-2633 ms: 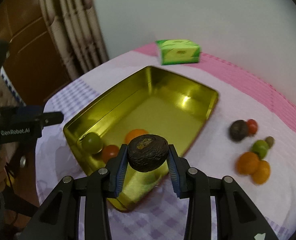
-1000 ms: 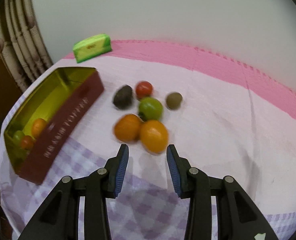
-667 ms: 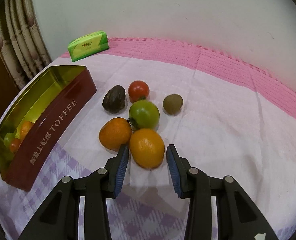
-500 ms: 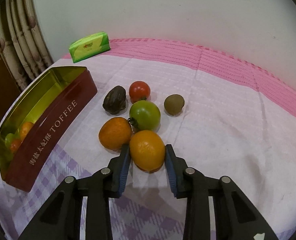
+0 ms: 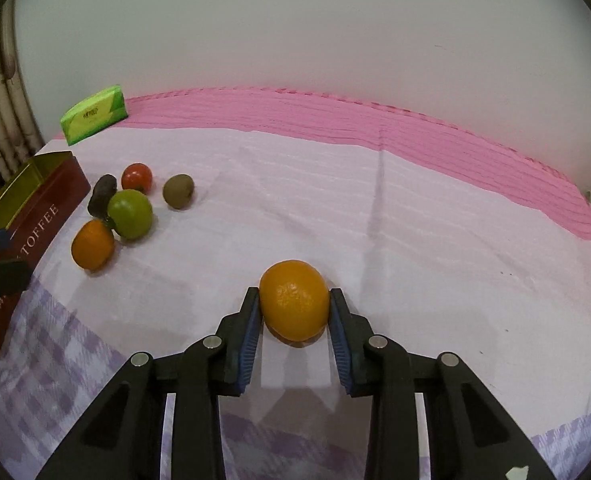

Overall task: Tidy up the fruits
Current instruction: 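Grasp an orange with right gripper while left gripper grasps another orange, then carry the orange into the tin and open the left gripper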

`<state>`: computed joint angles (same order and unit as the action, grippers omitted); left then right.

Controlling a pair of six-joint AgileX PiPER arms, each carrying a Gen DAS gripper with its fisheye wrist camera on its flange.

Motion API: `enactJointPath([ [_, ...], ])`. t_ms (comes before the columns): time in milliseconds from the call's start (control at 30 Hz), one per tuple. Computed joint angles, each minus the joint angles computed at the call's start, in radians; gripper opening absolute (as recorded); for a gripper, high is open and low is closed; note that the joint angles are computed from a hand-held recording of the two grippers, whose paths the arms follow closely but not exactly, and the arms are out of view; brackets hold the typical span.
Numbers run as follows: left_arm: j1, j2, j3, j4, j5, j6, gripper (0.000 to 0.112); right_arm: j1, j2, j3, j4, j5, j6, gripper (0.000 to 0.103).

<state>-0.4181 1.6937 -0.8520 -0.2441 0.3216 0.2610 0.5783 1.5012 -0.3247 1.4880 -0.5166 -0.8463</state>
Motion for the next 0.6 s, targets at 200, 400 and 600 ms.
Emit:
enactJointPath([
  [200,-0.038,0.113,-0.089,0.084,0.003,-0.112,0.072,-0.028,0.001,0.009,-0.033,0.028,0.016,0.033],
  [400,-0.064,0.185,-0.153,0.079,0.002,-0.146,0.066,-0.023,-0.001,0.015,-0.037,0.025,0.024,0.033],
  [600,-0.07,0.192,-0.148,0.097,-0.005,-0.145,0.037,-0.024,0.004,0.009,-0.036,0.026,0.022,0.033],
])
